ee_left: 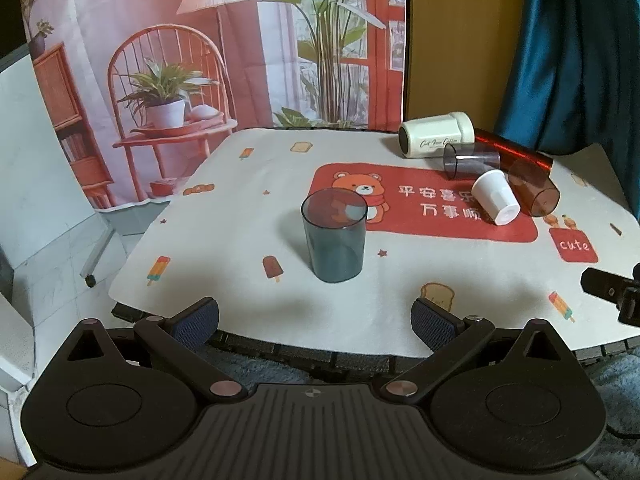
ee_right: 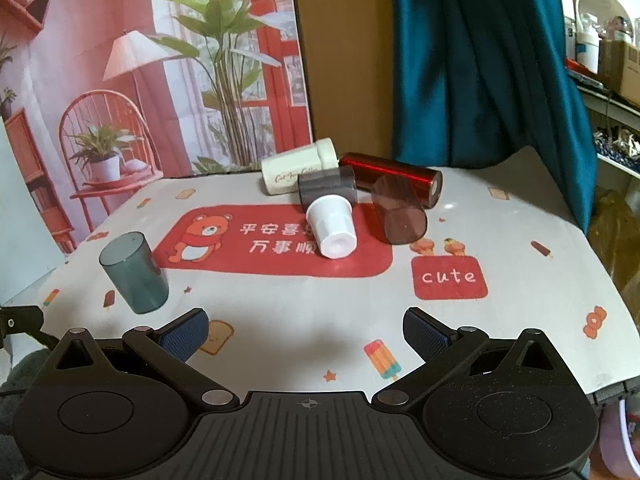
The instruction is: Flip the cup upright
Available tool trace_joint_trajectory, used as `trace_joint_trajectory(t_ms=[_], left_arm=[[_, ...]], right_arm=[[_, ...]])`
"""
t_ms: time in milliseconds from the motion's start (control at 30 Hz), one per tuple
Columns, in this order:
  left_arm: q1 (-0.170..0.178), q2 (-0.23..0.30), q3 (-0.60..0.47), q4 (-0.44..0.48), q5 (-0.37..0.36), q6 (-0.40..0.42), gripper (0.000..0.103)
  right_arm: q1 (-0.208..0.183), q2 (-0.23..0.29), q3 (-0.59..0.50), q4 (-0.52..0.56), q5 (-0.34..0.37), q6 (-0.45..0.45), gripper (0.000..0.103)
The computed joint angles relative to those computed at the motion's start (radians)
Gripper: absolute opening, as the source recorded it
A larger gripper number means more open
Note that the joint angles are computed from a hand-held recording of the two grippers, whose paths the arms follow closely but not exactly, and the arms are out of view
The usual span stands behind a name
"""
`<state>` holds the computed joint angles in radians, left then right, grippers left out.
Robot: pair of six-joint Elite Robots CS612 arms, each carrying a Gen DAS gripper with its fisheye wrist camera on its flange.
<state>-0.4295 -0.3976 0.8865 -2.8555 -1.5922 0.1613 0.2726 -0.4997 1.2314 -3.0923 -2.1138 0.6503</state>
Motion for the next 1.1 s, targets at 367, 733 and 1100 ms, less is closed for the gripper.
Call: trace_joint_trajectory(t_ms=[367, 733, 1100], left_arm=[[-0.001, 0.001, -0.001, 0.009, 0.008, -0.001, 0.103], [-0.001, 0.000, 0.001, 0.009, 0.010, -0.001, 0.103], [-0.001, 0.001, 0.001, 0.009, 0.010, -0.002, 0.103]], right_arm=[[-0.003, -0.001, 0.005, 0.001, 0.001, 0.015, 0.103], [-0.006, -0.002, 0.009, 0.003, 0.008, 0.026, 0.103], [-0.007, 0.000, 0.010, 0.005, 0.011, 0.030, 0.103]])
